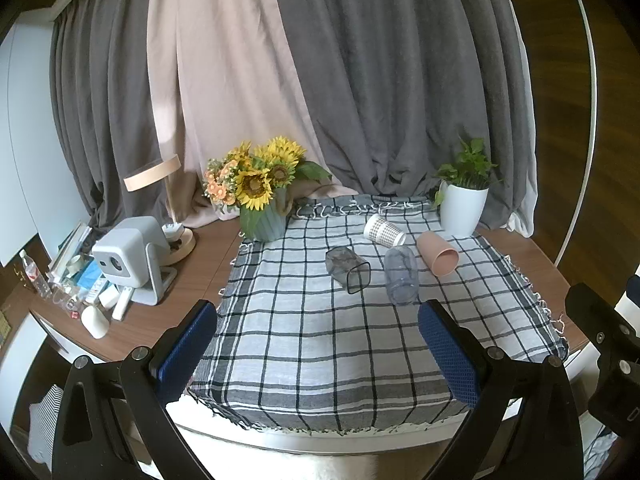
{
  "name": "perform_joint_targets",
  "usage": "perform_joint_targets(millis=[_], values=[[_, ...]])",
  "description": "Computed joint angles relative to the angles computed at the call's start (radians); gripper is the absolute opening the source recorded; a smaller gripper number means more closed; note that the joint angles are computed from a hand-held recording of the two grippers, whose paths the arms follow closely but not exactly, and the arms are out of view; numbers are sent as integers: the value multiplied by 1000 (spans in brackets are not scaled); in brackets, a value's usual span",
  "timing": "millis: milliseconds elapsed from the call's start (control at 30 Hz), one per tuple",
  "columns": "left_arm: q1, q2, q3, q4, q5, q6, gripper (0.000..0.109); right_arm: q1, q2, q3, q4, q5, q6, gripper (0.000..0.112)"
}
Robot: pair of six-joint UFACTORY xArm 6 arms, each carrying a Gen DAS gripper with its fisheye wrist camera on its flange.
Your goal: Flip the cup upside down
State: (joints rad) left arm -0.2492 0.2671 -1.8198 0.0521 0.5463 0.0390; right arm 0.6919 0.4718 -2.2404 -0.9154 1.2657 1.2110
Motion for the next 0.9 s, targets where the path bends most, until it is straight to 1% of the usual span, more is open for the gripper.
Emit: perform_joint_targets(millis=[300,633,900], values=[[-8,0,-4,7,4,-8,103,5,6,-9,-3,10,0,101],[-15,3,-14,2,11,-4,103,4,-28,41,-14,2,15,101],[-12,1,-13,-4,11,0,103,6,-24,33,-14,7,12,101]])
